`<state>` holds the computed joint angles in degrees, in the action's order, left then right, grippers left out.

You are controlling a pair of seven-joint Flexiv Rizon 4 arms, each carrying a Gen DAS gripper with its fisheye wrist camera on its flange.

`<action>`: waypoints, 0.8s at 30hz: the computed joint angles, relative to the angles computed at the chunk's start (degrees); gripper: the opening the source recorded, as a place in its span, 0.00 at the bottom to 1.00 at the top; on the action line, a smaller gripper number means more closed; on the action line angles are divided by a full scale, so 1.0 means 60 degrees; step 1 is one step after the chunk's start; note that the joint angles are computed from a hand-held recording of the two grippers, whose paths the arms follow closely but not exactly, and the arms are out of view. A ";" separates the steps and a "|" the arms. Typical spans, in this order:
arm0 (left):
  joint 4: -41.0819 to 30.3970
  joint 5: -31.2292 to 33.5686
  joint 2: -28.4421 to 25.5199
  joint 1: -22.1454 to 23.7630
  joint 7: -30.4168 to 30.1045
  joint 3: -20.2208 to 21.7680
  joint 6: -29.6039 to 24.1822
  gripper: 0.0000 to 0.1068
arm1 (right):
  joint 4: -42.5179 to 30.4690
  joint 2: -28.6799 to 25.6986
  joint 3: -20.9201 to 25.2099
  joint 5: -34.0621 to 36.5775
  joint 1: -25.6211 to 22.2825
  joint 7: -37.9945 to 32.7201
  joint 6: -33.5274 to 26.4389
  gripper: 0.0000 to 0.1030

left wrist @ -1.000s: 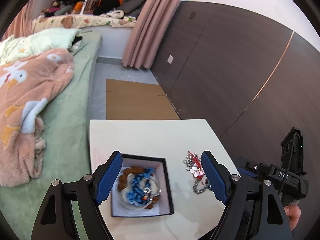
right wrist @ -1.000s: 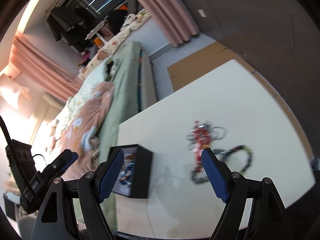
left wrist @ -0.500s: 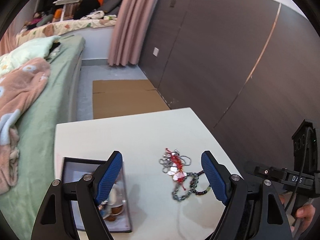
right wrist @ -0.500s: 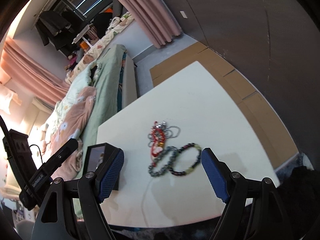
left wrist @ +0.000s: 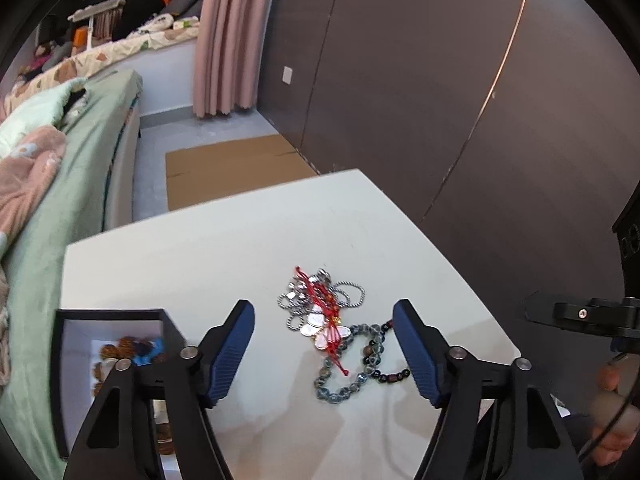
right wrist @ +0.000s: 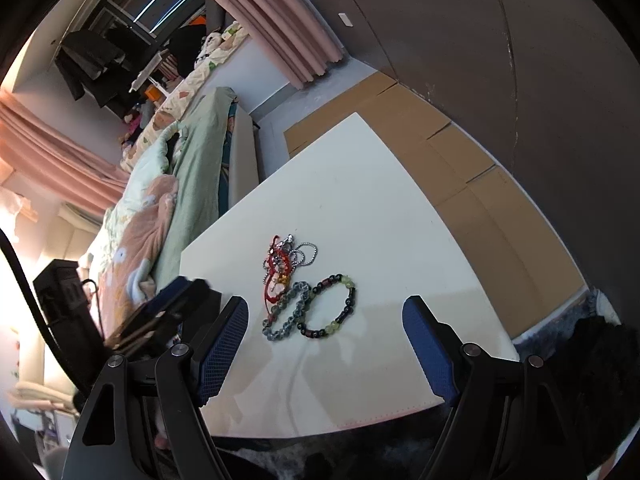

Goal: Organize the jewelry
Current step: 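Grasp the red cord pendant with the left gripper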

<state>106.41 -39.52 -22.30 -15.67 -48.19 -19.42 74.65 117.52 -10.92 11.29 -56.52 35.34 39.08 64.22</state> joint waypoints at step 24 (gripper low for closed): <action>-0.0303 0.1021 -0.0599 0.0124 -0.1469 -0.0127 -0.0260 0.04 | 0.0004 -0.0489 -0.0206 0.0959 0.0063 -0.0671 0.0700 0.78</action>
